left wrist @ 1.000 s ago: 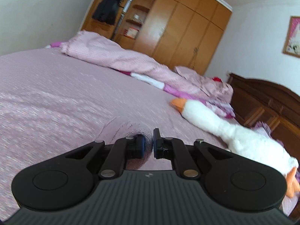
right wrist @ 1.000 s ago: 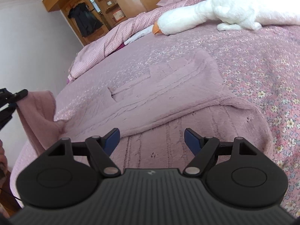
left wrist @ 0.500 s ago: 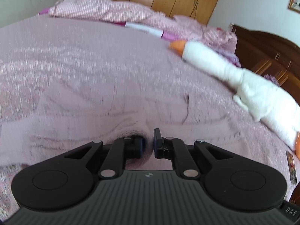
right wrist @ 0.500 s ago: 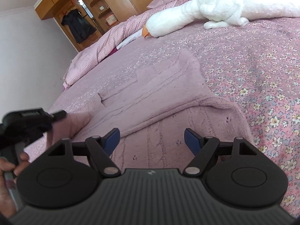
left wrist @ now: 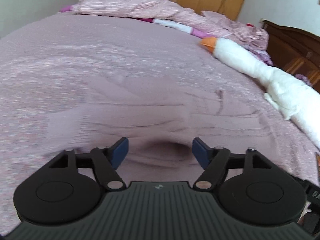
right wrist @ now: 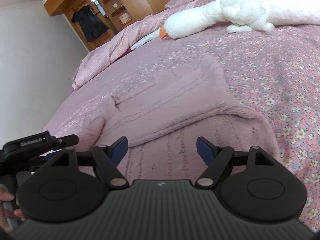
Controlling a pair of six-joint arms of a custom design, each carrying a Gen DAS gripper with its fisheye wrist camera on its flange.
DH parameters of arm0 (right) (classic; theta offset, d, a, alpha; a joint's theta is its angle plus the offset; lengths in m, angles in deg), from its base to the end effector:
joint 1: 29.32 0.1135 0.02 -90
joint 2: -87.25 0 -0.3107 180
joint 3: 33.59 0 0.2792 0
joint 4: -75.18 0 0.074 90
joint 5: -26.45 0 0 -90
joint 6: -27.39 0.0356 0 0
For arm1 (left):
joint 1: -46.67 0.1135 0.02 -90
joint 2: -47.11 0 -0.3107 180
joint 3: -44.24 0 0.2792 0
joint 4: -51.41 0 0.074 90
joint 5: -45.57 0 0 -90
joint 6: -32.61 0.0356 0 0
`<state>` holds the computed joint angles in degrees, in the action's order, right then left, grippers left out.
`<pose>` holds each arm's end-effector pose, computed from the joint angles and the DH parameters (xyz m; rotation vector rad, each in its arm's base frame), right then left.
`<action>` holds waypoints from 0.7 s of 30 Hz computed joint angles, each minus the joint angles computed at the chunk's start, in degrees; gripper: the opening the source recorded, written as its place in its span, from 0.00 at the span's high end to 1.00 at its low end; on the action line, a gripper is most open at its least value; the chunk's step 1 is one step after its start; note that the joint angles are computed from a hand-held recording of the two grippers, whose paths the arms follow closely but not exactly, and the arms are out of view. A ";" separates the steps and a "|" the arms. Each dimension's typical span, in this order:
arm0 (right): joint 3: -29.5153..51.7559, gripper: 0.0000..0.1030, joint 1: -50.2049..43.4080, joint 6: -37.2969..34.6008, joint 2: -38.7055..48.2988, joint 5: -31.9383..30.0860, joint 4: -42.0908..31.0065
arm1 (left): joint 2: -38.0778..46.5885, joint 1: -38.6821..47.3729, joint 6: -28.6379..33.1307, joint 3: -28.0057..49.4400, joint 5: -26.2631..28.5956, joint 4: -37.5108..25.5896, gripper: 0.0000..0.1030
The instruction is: Fold small clothes
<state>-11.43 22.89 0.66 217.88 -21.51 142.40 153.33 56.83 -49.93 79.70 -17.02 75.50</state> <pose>0.1471 0.1509 0.0183 0.5589 2.0282 0.3690 0.2699 0.0317 0.0714 0.1683 2.3014 -0.4138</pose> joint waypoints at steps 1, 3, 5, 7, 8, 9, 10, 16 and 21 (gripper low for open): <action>0.46 0.25 0.07 -1.05 -1.24 -0.30 -1.20 | -0.65 1.31 0.87 0.00 -0.07 -1.15 0.22; 1.50 0.25 0.40 -3.14 -4.06 -0.88 -4.29 | -1.37 4.16 3.05 0.18 -0.14 -3.22 0.21; 3.10 0.25 0.77 -5.99 -7.45 -1.75 -8.47 | -1.73 6.93 5.23 0.22 -0.84 -4.45 0.21; 4.61 0.25 1.20 -9.12 -9.55 -2.71 -10.75 | -1.91 9.51 7.39 0.53 -2.08 -5.73 0.20; 5.49 0.25 1.40 -10.66 -10.40 -3.30 -11.78 | -1.96 10.63 8.42 0.83 -2.56 -6.48 0.19; 6.61 0.25 1.51 -12.15 -11.31 -4.14 -13.22 | -1.97 11.57 9.25 1.18 -3.08 -7.16 0.19; 7.98 0.25 1.42 -13.85 -12.00 -5.46 -14.67 | -1.76 12.76 10.38 1.70 -3.44 -8.03 0.19; 16.85 0.25 2.12 -20.77 -12.58 -10.84 -22.56 | 0.81 17.73 12.59 3.82 -6.32 -8.98 0.18; 25.00 0.25 3.25 -25.97 -10.55 -14.08 -27.50 | 2.92 20.00 12.29 6.33 -8.35 -10.73 0.18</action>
<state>13.57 26.14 -25.31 207.32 -35.59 114.90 156.24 76.83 -37.63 86.03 -25.37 64.78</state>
